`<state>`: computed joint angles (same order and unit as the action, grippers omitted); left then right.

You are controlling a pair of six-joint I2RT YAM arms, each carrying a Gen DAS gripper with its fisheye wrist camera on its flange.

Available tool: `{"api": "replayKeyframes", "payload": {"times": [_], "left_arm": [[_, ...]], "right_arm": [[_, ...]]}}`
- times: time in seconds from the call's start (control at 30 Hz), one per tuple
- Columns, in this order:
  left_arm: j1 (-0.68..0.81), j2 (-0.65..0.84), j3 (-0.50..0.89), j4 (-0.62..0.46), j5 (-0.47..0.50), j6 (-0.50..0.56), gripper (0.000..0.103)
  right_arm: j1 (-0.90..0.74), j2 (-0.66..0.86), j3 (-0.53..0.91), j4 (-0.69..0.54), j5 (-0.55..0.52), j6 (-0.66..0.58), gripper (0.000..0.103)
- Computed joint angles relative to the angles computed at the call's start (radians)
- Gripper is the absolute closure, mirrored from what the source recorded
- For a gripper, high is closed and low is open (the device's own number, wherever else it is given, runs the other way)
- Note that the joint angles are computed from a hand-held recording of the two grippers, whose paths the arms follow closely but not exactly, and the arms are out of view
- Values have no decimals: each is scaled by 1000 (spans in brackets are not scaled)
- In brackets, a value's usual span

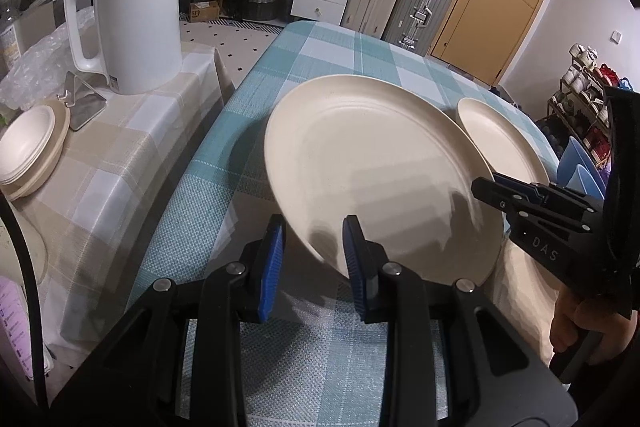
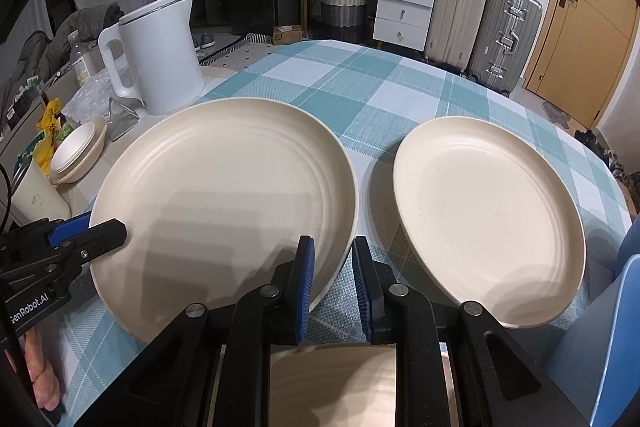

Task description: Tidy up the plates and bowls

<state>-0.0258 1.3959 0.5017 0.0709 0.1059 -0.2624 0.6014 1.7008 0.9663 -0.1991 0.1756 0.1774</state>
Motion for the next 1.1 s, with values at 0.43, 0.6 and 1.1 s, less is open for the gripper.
{"api": "replayKeyframes", "payload": {"times": [0.43, 0.6, 1.1], "left_arm": [[-33, -104, -6, -61, -14, 1, 77], [-62, -173, -9, -104, -28, -6, 77], [-223, -311, 33, -266, -118, -35, 77]], "right_arm": [[6, -86, -37, -21, 23, 11, 83], [10, -142, -65, -38, 39, 20, 83], [14, -357, -168, -117, 84, 58, 83]]}}
